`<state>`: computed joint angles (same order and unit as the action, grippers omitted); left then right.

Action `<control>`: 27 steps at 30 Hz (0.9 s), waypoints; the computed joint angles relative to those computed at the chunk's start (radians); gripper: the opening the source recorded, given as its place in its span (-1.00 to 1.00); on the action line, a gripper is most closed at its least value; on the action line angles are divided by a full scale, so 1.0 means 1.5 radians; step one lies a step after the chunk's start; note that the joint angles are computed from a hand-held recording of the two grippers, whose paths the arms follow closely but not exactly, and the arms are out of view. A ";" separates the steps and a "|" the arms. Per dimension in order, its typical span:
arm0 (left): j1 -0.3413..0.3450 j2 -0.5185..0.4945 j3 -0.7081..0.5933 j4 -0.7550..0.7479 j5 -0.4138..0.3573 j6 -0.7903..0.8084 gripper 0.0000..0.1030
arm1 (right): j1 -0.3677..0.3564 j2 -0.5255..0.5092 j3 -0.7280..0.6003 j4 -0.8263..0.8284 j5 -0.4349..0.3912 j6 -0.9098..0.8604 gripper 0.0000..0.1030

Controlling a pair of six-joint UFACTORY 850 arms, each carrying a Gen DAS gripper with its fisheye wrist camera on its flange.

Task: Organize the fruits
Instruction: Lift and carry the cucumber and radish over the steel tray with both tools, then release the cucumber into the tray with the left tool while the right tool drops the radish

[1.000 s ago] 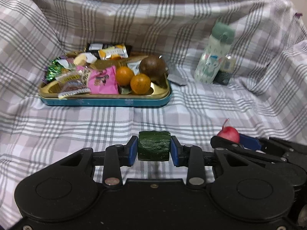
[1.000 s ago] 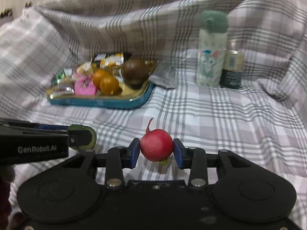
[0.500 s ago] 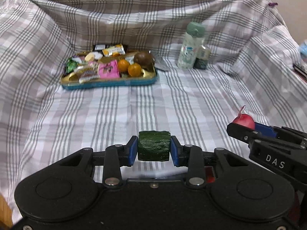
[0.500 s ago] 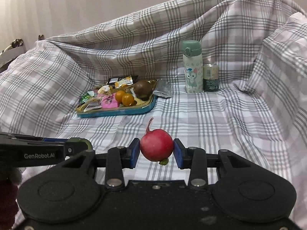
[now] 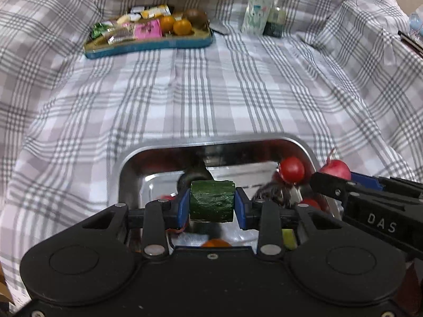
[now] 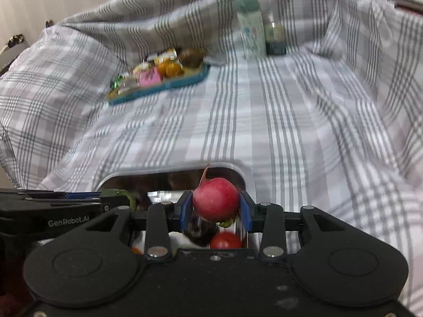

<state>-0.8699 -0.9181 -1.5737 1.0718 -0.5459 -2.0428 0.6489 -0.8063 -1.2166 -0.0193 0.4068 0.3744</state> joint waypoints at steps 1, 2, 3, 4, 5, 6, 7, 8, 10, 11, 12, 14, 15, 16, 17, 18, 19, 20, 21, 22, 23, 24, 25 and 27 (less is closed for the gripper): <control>0.001 -0.002 -0.001 -0.001 0.005 0.000 -0.15 | 0.001 -0.001 0.000 0.000 -0.003 0.003 -0.23; 0.001 -0.003 -0.001 0.001 0.008 0.000 -0.15 | 0.002 -0.004 -0.002 0.002 -0.005 0.001 -0.23; 0.002 -0.007 -0.006 -0.003 0.010 0.006 -0.15 | 0.003 -0.004 0.001 0.003 -0.002 -0.001 -0.23; 0.004 -0.011 -0.012 -0.008 0.010 0.016 -0.15 | 0.003 -0.007 -0.002 0.004 -0.003 -0.003 -0.23; 0.004 -0.016 -0.018 -0.014 0.011 0.024 -0.15 | 0.003 -0.011 -0.009 0.008 -0.005 -0.005 -0.23; 0.006 -0.019 -0.023 -0.018 0.012 0.030 -0.15 | 0.002 -0.015 -0.016 0.003 -0.008 -0.002 -0.23; 0.007 -0.022 -0.027 -0.019 0.014 0.034 -0.15 | 0.001 -0.018 -0.022 -0.005 -0.011 0.003 -0.23; 0.008 -0.024 -0.028 -0.013 0.018 0.031 -0.15 | 0.001 -0.022 -0.031 -0.008 -0.013 0.006 -0.23; 0.008 -0.025 -0.029 -0.001 0.017 0.023 -0.14 | 0.000 -0.029 -0.046 -0.018 -0.016 0.008 -0.23; 0.007 -0.026 -0.031 0.000 0.013 0.023 -0.14 | -0.001 -0.031 -0.051 -0.022 -0.016 0.007 -0.23; 0.007 -0.027 -0.032 -0.002 0.010 0.024 -0.14 | -0.001 -0.034 -0.057 -0.025 -0.017 0.006 -0.23; 0.007 -0.025 -0.028 0.006 0.010 0.014 -0.11 | 0.000 -0.040 -0.068 -0.035 -0.017 0.010 -0.23; 0.008 -0.022 -0.023 0.012 0.014 0.006 -0.11 | -0.001 -0.042 -0.072 -0.045 -0.017 0.016 -0.23; 0.008 -0.019 -0.019 0.020 0.017 -0.005 -0.11 | -0.001 -0.044 -0.076 -0.054 -0.019 0.024 -0.22; 0.007 -0.016 -0.014 0.031 0.019 -0.018 -0.11 | -0.002 -0.047 -0.081 -0.065 -0.022 0.035 -0.22; 0.006 -0.015 -0.012 0.033 0.019 -0.021 -0.11 | -0.002 -0.049 -0.085 -0.076 -0.026 0.047 -0.21; 0.006 -0.014 -0.012 0.031 0.017 -0.019 -0.11 | -0.003 -0.051 -0.087 -0.089 -0.027 0.061 -0.21; 0.005 -0.014 -0.013 0.031 0.014 -0.019 -0.11 | -0.002 -0.052 -0.088 -0.089 -0.027 0.063 -0.21; 0.003 -0.013 -0.011 0.036 0.013 -0.025 -0.11 | -0.002 -0.050 -0.084 -0.083 -0.025 0.056 -0.21; 0.002 -0.011 -0.009 0.039 0.012 -0.029 -0.11 | -0.001 -0.048 -0.081 -0.076 -0.023 0.048 -0.21; 0.001 -0.009 -0.006 0.044 0.012 -0.038 -0.11 | -0.001 -0.046 -0.078 -0.076 -0.020 0.046 -0.21; 0.000 -0.008 -0.005 0.044 0.008 -0.041 -0.12 | -0.001 -0.044 -0.074 -0.075 -0.016 0.044 -0.21; -0.002 -0.007 -0.005 0.046 0.004 -0.045 -0.12 | 0.000 -0.042 -0.071 -0.066 -0.014 0.036 -0.21; -0.005 -0.002 0.001 0.054 -0.003 -0.058 -0.12 | 0.003 -0.035 -0.061 -0.037 -0.007 0.003 -0.21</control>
